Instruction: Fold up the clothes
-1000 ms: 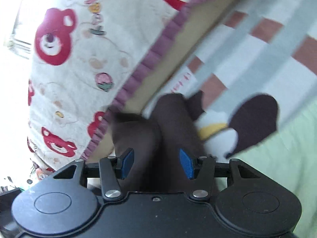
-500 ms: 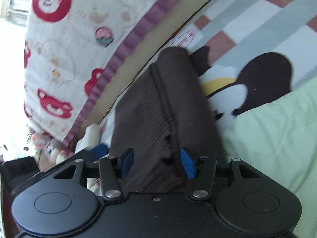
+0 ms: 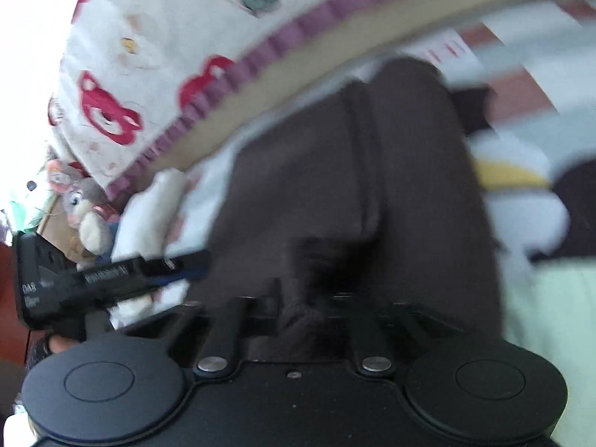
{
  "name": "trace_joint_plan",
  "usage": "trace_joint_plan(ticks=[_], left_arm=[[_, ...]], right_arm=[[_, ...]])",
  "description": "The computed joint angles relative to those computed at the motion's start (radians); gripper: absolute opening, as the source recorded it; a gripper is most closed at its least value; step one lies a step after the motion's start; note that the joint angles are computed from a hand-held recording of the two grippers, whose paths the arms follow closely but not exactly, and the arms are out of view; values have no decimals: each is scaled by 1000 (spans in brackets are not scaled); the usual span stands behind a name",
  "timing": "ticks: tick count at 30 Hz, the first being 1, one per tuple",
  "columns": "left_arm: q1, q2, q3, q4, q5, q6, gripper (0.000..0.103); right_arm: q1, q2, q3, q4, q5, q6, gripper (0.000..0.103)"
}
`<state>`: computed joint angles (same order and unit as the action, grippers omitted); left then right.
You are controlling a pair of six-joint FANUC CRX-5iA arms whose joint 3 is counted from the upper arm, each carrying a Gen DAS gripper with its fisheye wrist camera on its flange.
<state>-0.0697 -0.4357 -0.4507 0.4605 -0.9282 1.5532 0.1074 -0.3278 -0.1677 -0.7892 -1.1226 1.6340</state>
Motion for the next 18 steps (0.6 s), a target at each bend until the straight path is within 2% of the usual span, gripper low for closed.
trace_joint_plan(ticks=[2,4,6,8,9,11,13,15,16,18], left_arm=[[9,-10,-13,33,42,-30,41],[14,-35,-40,81,97,-71,43],[2,-54,-46,64,147,-26,45],[-16,-39,-41,62,165,-2,45],[-25,-20,-35,82,144,-33,45],[-62,30,28,0,65,-35,45],[-138,73,125,-209,2,48,47],[-220,119,216,-397,-74,112,47],[-237,122,226,-429,-79,130,48],[-220,119,216,-404,-76,110,50]], right_arm=[[37,-42,-7,16,73,15,14],[91,-133,-28,98,172,12,12],[173,-227,-48,297,241,-88,11],[219,-284,-58,463,217,-166,11],[223,-303,-68,514,187,-212,11],[228,-299,-103,552,135,-276,11],[247,-283,-145,590,100,-332,11],[324,-277,-223,683,136,-425,11],[367,-279,-256,733,156,-494,11],[398,-276,-261,750,157,-516,12]])
